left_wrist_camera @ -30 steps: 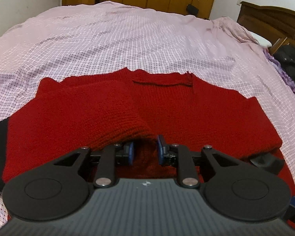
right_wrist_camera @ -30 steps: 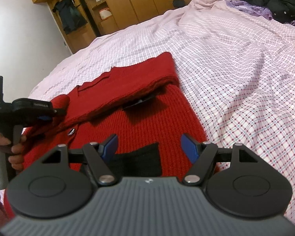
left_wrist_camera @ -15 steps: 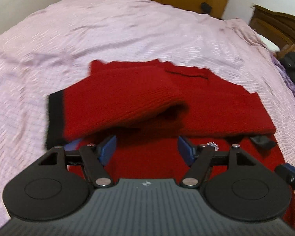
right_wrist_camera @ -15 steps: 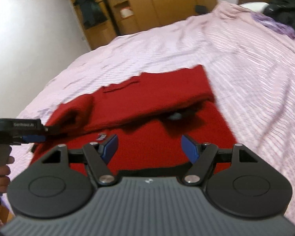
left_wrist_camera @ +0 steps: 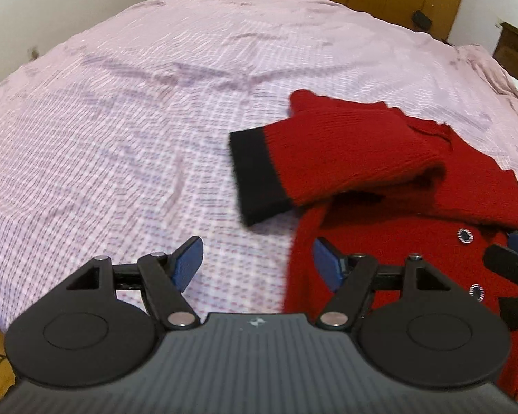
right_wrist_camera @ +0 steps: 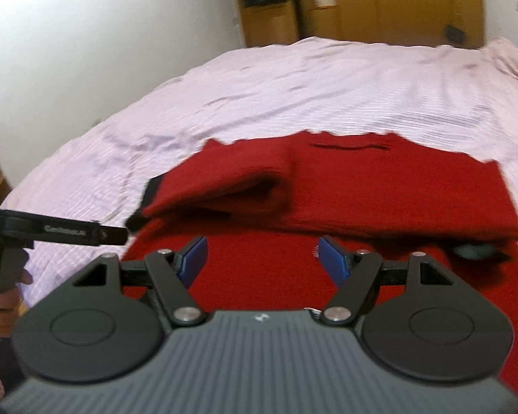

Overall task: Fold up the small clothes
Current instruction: 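Grasp the folded sleeve's black cuff with the right gripper and lift it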

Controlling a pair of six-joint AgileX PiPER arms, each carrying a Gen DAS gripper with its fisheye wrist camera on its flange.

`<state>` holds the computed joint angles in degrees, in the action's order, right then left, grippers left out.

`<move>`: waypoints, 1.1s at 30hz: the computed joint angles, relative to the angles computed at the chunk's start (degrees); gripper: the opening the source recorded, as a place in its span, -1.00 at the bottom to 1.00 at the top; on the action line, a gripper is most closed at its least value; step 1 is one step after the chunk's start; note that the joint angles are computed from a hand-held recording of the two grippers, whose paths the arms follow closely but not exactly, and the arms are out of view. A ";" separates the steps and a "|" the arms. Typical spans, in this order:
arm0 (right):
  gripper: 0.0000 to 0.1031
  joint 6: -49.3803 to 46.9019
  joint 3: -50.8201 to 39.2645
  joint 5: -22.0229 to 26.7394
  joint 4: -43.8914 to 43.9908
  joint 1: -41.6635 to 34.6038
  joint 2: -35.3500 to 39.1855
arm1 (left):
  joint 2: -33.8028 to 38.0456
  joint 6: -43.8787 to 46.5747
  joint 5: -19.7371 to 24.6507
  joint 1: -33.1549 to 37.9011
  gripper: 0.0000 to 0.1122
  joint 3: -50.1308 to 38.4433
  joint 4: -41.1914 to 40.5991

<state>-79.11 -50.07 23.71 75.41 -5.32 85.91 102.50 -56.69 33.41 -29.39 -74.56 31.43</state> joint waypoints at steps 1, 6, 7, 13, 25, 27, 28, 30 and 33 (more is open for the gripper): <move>0.41 1.94 -1.19 -0.60 -2.23 1.79 0.59 | -0.29 -0.35 -0.10 0.32 0.34 0.59 0.37; 0.41 5.87 -5.82 -4.48 -10.20 9.12 2.76 | -2.00 -2.02 -0.82 1.61 0.34 3.61 1.14; 0.41 7.44 -7.20 -4.88 -12.52 10.39 3.57 | -2.54 -1.97 -1.32 2.11 0.34 4.42 0.69; 0.41 20.99 -15.66 -4.77 -28.95 16.01 9.04 | -5.80 -3.84 -2.38 3.87 0.34 8.83 1.12; 0.40 40.96 -31.94 3.52 -58.95 25.42 21.22 | -8.77 -3.98 -3.34 6.99 0.34 13.73 0.93; 0.40 46.03 -34.17 5.08 -65.67 26.58 23.25 | -9.04 -4.02 -4.14 7.35 0.34 14.61 0.07; 0.40 47.50 -35.02 5.89 -67.75 26.91 24.08 | -9.30 -3.62 -4.49 7.50 0.34 14.99 -0.79; 0.40 49.54 -36.48 7.18 -71.25 27.52 25.48 | -9.53 -3.22 -5.31 7.70 0.34 15.65 -1.93; 0.45 50.39 -35.82 6.07 -74.83 28.33 26.03 | -9.45 -4.22 -5.06 7.28 0.34 15.72 -1.04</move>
<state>-28.72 -85.90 29.78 0.58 23.02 111.94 93.05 -60.91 28.35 -22.11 -58.84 30.38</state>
